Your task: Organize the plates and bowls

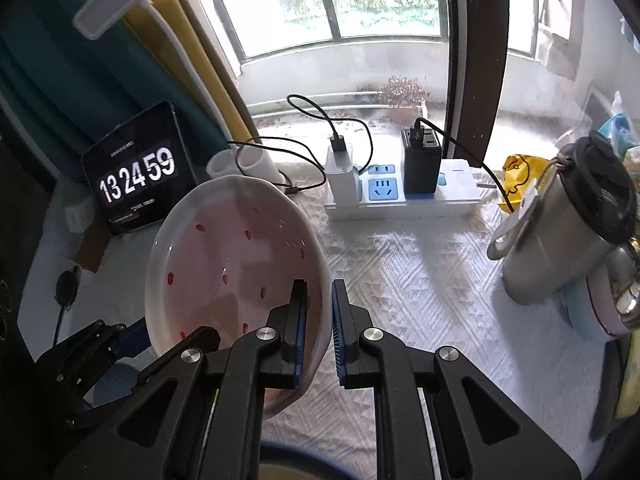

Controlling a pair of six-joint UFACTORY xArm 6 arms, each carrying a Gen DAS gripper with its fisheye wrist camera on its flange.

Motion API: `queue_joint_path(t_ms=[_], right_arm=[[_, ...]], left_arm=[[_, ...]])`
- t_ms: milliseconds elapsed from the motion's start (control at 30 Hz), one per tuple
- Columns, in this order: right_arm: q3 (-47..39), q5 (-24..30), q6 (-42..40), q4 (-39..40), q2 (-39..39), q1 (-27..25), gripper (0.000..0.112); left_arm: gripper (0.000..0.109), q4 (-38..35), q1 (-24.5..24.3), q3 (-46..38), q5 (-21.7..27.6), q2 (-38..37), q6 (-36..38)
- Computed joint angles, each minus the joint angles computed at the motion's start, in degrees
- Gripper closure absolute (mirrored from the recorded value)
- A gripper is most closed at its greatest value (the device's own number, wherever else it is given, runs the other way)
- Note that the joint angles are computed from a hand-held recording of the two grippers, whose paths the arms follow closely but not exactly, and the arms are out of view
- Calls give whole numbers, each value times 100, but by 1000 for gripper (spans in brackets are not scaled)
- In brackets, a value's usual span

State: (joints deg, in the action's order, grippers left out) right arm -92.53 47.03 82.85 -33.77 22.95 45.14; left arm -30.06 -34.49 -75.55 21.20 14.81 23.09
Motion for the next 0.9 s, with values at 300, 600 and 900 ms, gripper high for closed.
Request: queue_joint_path(t_ms=[300,600,900], right_arm=[[-97,407,351,-291,-109,403,99],[-25,736,705,-468,-258,770,99],[-211,1038,855,-533,-170,1046,99]], left_arm=[[73,-336,-55,797,-238,-731,321],[73,-670,-141,1474,-400,-1348,644],[73,-925,-139,1987,-491,-1805,906]])
